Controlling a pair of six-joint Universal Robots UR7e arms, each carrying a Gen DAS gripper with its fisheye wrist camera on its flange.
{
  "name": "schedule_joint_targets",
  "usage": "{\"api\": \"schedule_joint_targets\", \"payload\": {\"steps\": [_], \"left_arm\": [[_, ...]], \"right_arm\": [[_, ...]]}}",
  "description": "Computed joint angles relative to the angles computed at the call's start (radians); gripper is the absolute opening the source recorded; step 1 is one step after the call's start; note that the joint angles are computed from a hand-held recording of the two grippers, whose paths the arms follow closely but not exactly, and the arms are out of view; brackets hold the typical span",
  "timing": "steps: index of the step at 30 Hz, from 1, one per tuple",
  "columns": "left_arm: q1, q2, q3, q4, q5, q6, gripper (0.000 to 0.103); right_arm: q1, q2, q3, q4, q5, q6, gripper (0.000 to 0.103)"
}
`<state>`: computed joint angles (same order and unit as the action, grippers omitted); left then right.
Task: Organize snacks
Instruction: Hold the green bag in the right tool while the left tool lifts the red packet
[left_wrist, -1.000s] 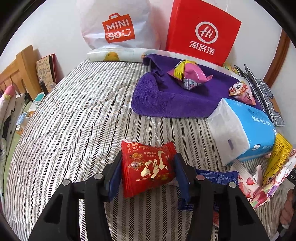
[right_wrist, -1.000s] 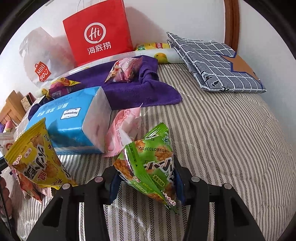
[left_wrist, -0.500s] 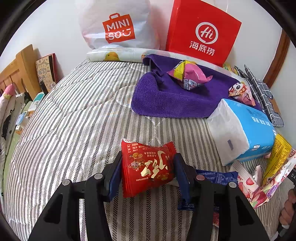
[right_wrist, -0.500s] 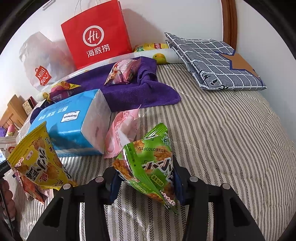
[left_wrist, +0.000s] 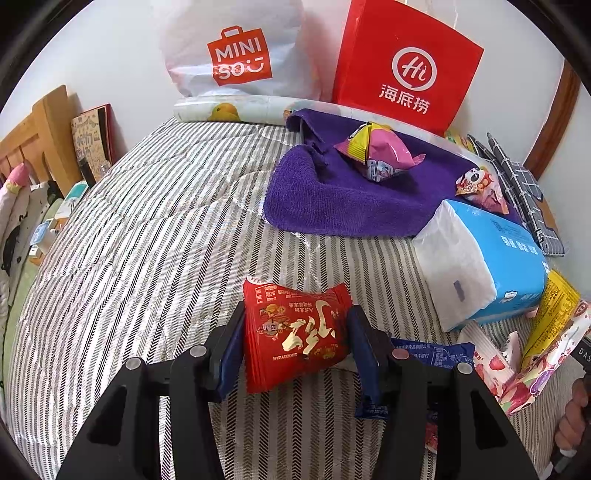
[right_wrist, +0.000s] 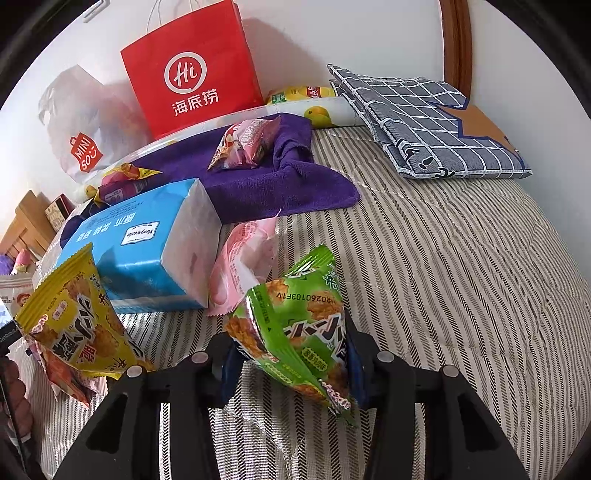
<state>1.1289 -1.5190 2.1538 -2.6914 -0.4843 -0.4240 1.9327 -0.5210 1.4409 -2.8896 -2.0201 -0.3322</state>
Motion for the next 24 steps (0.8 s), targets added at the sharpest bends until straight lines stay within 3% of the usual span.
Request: {"api": "schedule_joint_targets", "payload": {"steps": [11,24], "left_arm": [[0.004,-0.037,0.012,-0.002,-0.039,-0.013,0.044],[-0.083,-0.096,0.025,0.027,0.007,-0.009,0.044]], "right_arm": [[0.010,-0.039,0.074,-0.087,-0.021,-0.029,0.042],[0.048,-0.093,0.117,-0.137,-0.023,-0.045,0.042]]}}
